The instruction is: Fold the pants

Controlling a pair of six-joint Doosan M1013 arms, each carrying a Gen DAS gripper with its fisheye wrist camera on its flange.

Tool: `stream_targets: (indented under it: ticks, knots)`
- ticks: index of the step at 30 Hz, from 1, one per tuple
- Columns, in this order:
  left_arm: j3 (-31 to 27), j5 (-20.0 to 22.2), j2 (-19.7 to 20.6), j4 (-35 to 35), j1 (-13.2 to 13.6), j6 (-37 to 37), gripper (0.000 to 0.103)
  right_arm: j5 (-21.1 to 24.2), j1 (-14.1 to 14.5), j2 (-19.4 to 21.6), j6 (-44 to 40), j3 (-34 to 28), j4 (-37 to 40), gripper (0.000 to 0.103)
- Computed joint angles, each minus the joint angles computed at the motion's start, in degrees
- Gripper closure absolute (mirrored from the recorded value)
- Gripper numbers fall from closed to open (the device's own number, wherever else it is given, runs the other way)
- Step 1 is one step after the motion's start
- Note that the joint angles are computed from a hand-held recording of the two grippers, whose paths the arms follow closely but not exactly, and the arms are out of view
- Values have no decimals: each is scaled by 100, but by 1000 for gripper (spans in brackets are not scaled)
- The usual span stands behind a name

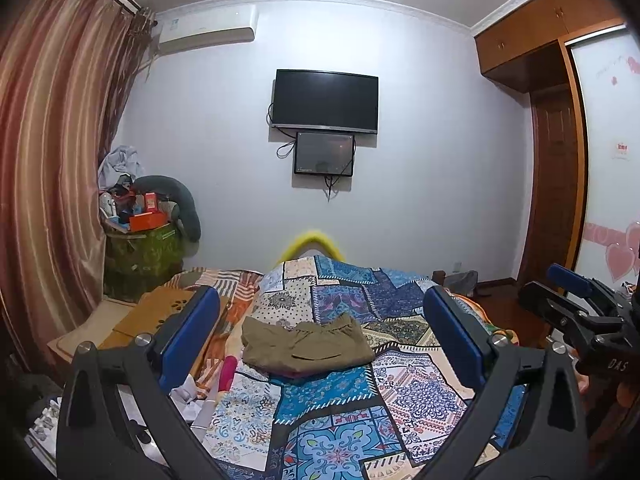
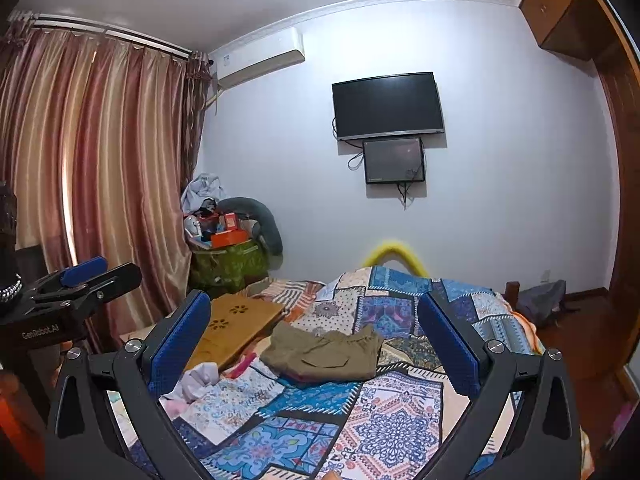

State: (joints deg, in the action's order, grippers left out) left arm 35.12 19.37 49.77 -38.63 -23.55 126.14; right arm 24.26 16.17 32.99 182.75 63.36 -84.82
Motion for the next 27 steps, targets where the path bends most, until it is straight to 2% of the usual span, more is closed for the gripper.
stream_targets:
  ticks: [16,27]
  knots:
    - [-140,116,75,379,-8,-441,0,17,25,-2,-338,-35,351,0]
    - [-91,100,66,342,-46,-264,0,2,16,-23,-344,-30,391,0]
